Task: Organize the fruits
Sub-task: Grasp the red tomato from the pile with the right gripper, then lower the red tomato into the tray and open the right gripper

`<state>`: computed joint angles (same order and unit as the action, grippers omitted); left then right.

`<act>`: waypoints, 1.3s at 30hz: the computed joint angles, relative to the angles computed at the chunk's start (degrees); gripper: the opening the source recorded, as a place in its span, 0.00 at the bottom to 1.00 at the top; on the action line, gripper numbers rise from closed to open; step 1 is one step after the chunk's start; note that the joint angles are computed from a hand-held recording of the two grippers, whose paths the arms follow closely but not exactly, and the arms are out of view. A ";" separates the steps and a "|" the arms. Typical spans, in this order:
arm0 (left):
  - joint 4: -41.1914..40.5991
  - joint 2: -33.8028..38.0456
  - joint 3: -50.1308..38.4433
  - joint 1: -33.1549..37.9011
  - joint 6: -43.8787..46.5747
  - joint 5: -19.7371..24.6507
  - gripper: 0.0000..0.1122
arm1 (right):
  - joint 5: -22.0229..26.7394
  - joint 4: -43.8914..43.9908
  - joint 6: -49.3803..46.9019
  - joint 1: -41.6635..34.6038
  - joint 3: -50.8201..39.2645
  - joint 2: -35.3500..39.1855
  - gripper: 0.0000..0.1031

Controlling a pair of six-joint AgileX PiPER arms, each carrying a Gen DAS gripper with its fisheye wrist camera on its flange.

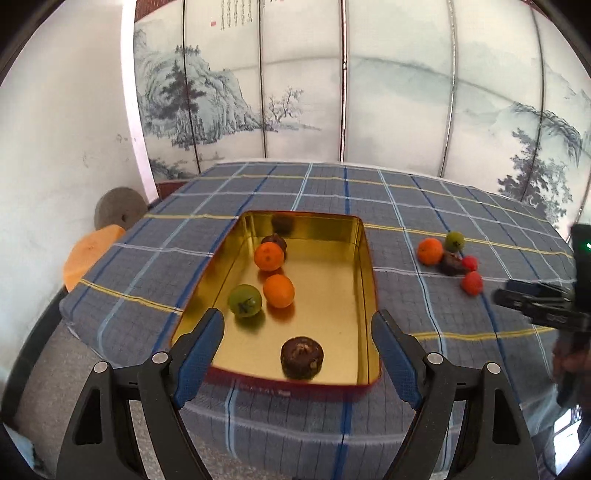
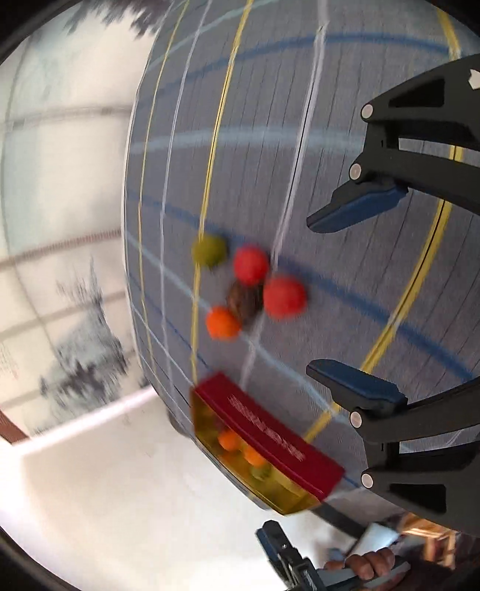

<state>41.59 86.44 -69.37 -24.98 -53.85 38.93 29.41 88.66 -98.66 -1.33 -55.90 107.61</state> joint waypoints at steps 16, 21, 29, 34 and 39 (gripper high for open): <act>-1.91 -3.73 3.91 0.66 2.39 -0.22 0.73 | -8.41 -13.22 17.22 8.00 -8.61 5.78 0.26; -2.42 -5.12 5.51 1.68 1.33 -0.58 0.73 | 0.43 -8.01 10.56 11.05 -4.90 -2.17 0.26; 0.74 -7.76 7.05 2.21 -0.54 2.18 0.73 | 0.98 -23.37 28.16 23.34 -19.11 2.86 0.27; 0.53 -8.51 7.58 3.16 0.29 2.99 0.73 | -0.45 -39.58 44.32 28.27 -29.44 9.70 0.27; -0.24 -9.20 8.69 4.58 1.03 2.22 0.73 | -0.15 -48.45 54.40 29.77 -36.25 15.01 0.27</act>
